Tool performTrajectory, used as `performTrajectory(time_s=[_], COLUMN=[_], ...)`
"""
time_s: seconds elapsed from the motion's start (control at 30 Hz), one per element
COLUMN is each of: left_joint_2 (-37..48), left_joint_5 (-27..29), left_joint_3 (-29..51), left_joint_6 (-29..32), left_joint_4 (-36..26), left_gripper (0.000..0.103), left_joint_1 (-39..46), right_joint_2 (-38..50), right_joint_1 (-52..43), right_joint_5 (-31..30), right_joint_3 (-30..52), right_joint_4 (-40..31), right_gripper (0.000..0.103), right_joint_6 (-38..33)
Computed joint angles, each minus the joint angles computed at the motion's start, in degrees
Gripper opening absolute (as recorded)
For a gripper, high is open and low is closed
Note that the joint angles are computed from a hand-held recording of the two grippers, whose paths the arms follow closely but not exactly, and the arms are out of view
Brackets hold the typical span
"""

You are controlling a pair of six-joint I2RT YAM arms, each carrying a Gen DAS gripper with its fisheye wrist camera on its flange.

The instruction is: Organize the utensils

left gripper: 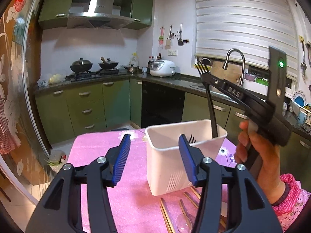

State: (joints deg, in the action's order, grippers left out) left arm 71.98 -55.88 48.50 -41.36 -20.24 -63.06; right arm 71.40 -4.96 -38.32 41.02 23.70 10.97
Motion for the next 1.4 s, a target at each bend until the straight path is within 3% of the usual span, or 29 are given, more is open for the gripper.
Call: performTrajectory(time_s=[0.3, 0.33, 0.4, 0.63, 0.8, 0.93, 1.1, 1.2, 1.23, 1.4], left_joint_2=[2.9, 3.1, 3.5, 4.9, 8.1, 12.3, 18.3, 20.0, 20.9, 24.1], left_joint_5=[2.0, 2.0, 2.0, 4.8, 11.6, 16.4, 15.0, 16.1, 16.1, 19.4], left_joint_3=[0.2, 0.1, 0.2, -1.3, -2.1, -1.9, 1.4, 2.6, 3.4, 5.6], left_joint_6=[-7.2, -7.9, -9.3, -15.6, -19.0, -22.6, -24.5, -22.1, -21.3, -19.6], left_joint_4=[-4.7, -5.2, -6.4, -8.7, -9.5, -8.9, -9.8, -7.2, -6.9, -6.1], left_gripper=[0.050, 0.050, 0.050, 0.054, 0.054, 0.054, 0.054, 0.042, 0.037, 0.035], left_joint_1=[-3.0, -3.5, -4.4, -6.0, -6.0, -7.9, -10.9, -9.5, -9.0, -6.1], right_joint_2=[-5.5, -6.0, -7.0, -14.1, -20.9, -23.4, -18.0, -13.4, -12.7, -8.9], right_joint_1=[-3.4, -3.8, -4.7, -8.8, -17.2, -27.9, -41.4, -47.2, -47.7, -49.3], right_joint_5=[-1.8, -1.7, -2.3, -3.5, -8.2, -13.6, -20.2, -21.7, -21.6, -22.5], right_joint_3=[-8.2, -8.8, -9.6, -12.9, -11.7, -13.0, -12.3, -11.3, -11.2, -8.0], right_joint_4=[-3.1, -3.8, -5.3, -13.2, -33.3, -45.0, -59.7, -65.6, -66.2, -70.2], right_gripper=[0.008, 0.012, 0.032, 0.050, 0.063, 0.064, 0.065, 0.065, 0.065, 0.065], right_joint_6=[-4.5, -5.1, -6.3, -11.2, -25.1, -38.6, -59.2, -69.0, -70.0, -73.2])
